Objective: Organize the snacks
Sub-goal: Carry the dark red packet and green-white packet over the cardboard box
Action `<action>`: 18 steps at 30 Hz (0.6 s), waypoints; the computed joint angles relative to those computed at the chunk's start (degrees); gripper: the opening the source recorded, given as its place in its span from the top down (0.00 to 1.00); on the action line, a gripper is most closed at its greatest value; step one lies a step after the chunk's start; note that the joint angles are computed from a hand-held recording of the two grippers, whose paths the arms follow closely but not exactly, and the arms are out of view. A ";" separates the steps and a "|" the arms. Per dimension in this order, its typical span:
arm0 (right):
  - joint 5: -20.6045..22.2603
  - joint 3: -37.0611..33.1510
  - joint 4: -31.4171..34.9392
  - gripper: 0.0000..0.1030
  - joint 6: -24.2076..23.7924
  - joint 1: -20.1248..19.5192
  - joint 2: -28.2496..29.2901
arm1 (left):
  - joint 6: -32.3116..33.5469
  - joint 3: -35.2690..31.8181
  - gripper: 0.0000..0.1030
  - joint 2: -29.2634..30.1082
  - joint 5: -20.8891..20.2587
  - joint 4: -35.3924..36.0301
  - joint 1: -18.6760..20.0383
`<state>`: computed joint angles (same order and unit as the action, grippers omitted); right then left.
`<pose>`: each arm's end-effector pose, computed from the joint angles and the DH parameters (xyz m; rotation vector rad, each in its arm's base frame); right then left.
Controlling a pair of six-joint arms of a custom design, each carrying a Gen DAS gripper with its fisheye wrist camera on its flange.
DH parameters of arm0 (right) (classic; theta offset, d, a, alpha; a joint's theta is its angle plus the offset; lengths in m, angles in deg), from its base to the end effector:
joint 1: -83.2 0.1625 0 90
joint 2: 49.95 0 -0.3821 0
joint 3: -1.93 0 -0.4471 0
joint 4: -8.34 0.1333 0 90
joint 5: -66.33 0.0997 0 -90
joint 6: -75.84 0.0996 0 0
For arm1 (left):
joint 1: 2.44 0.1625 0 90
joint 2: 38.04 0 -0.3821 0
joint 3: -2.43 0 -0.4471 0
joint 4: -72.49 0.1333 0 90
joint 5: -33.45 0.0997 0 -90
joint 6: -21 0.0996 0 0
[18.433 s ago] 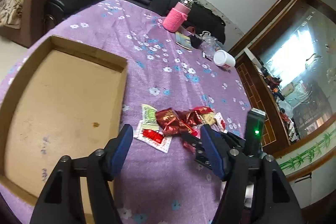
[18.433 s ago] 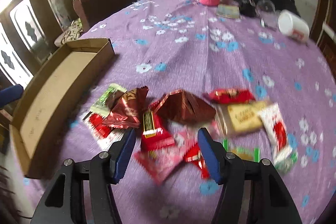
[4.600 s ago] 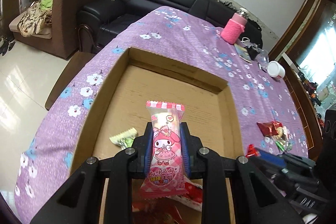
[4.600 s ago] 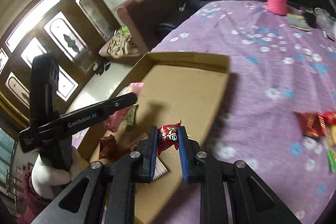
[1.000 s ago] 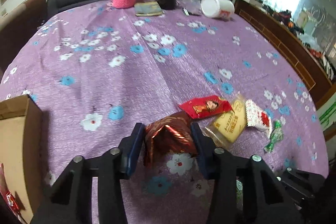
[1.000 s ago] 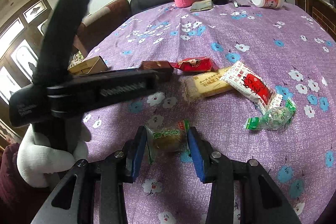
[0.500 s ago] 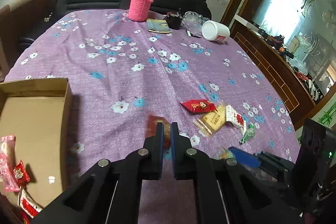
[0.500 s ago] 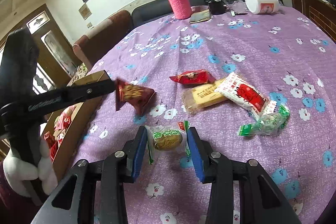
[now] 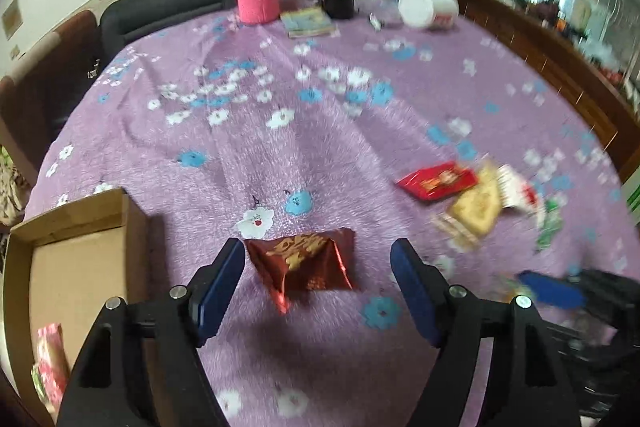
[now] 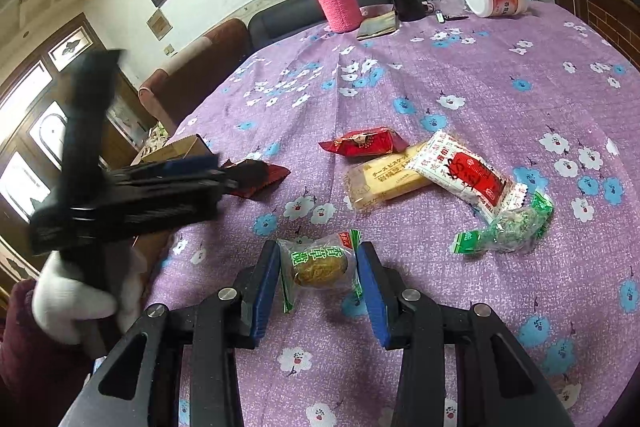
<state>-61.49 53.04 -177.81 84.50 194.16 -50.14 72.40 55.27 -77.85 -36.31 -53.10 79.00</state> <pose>0.3501 -0.7119 -0.1679 -0.0850 -2.4694 1.1993 0.0383 -0.8725 0.2583 1.2448 2.3470 -0.3199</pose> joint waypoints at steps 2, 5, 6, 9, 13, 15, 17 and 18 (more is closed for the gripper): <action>0.23 0.24 -0.01 0.58 0.27 -0.10 -0.18 | 0.92 -0.01 0.28 1.03 1.64 -1.41 0.06; 0.67 0.31 0.28 0.58 0.47 -0.29 -0.34 | 0.61 -0.21 0.49 1.51 1.98 -1.31 0.27; 0.71 0.20 0.57 0.58 0.48 -0.32 -0.33 | 0.91 0.33 0.58 1.29 2.20 -2.41 0.15; 0.95 -0.43 1.38 0.58 0.17 -0.31 -0.02 | -0.32 -0.48 0.64 1.43 1.75 -1.05 0.17; 0.78 -0.95 1.18 0.58 -0.35 -0.30 0.26 | -1.60 0.19 0.66 0.23 -0.08 -0.70 0.55; 1.03 -0.61 0.35 0.58 -0.49 -0.37 0.13 | -3.23 0.41 0.66 -0.95 -2.11 0.24 0.73; 0.78 -0.70 -0.37 0.58 -1.03 -0.26 0.29 | -5.43 0.34 0.66 -2.79 -5.53 2.18 1.15; 0.62 -0.51 -0.82 0.58 -1.20 -0.15 0.31 | -6.03 0.10 0.66 -3.40 -6.65 2.80 1.31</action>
